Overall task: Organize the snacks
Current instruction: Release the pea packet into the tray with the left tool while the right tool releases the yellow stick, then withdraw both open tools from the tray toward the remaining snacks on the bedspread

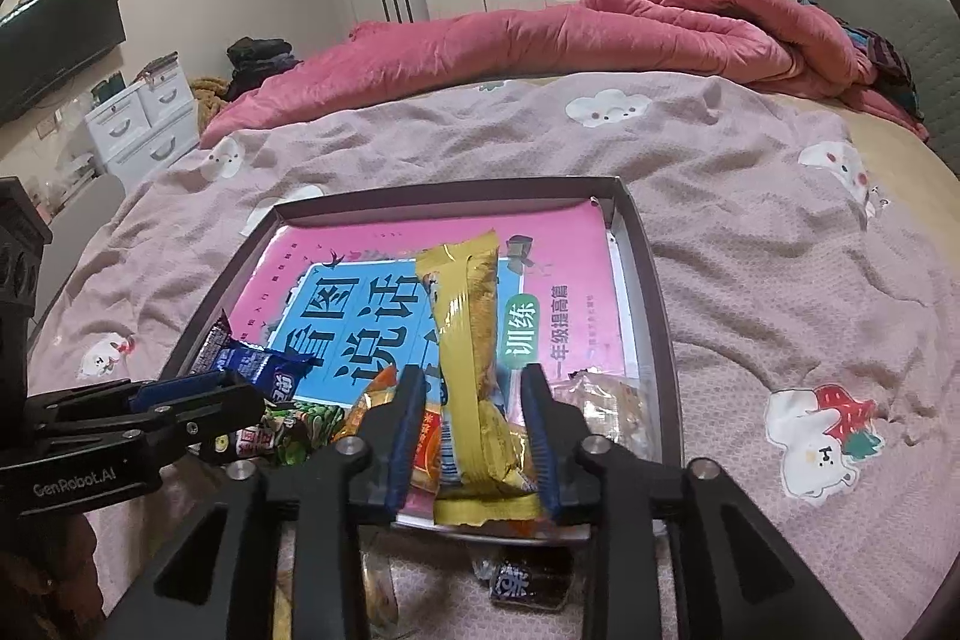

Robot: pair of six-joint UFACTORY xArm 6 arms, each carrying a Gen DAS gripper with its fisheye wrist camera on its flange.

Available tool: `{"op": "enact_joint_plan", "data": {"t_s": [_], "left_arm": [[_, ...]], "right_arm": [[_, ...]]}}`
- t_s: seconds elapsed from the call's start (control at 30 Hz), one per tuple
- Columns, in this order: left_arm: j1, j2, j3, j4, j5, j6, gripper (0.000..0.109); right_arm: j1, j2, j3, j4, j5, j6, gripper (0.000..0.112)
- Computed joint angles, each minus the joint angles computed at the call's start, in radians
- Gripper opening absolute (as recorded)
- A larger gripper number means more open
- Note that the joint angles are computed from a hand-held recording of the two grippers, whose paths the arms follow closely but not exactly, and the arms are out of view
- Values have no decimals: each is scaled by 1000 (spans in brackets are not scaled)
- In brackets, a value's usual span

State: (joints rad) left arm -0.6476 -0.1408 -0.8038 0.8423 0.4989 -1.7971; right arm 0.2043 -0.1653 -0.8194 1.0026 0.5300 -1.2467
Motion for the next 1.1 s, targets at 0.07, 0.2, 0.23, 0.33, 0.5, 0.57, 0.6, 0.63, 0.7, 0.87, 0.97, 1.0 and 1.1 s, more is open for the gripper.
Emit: {"op": "enact_joint_plan", "data": {"t_s": [0.07, 0.2, 0.23, 0.33, 0.5, 0.57, 0.6, 0.63, 0.7, 0.87, 0.97, 1.0, 1.1], "left_arm": [[0, -7, 4, -1, 0, -1, 48], [-6, -25, 10, -10, 9, 3, 53], [-9, -31, 11, -11, 17, 2, 55], [-15, -47, 16, -10, 31, 1, 59], [-24, -76, 27, -11, 47, 2, 65], [-30, -87, 31, -11, 63, 3, 69], [-33, -95, 34, -11, 68, 2, 71], [-34, -103, 38, -10, 71, 0, 71], [-39, -116, 44, -13, 81, 2, 73], [-51, -139, 52, -14, 104, 6, 74], [-59, -150, 54, -13, 120, 5, 75], [-62, -153, 55, -13, 124, 6, 76], [-69, -160, 56, -20, 135, 10, 78]], "right_arm": [[-1, -10, 4, 5, 1, -8, 34], [-7, -29, 13, 15, 7, -22, 35], [-8, -33, 14, 15, 8, -22, 36], [-16, -51, 21, 24, 21, -32, 39], [-34, -86, 30, 40, 52, -47, 45], [-43, -98, 32, 50, 66, -55, 46], [-46, -107, 34, 53, 72, -58, 46], [-50, -115, 35, 58, 79, -63, 46], [-56, -128, 37, 66, 89, -67, 47], [-67, -152, 40, 74, 109, -71, 50], [-71, -162, 42, 78, 118, -74, 50], [-74, -164, 43, 77, 121, -75, 50], [-80, -174, 46, 76, 131, -77, 50]]}}
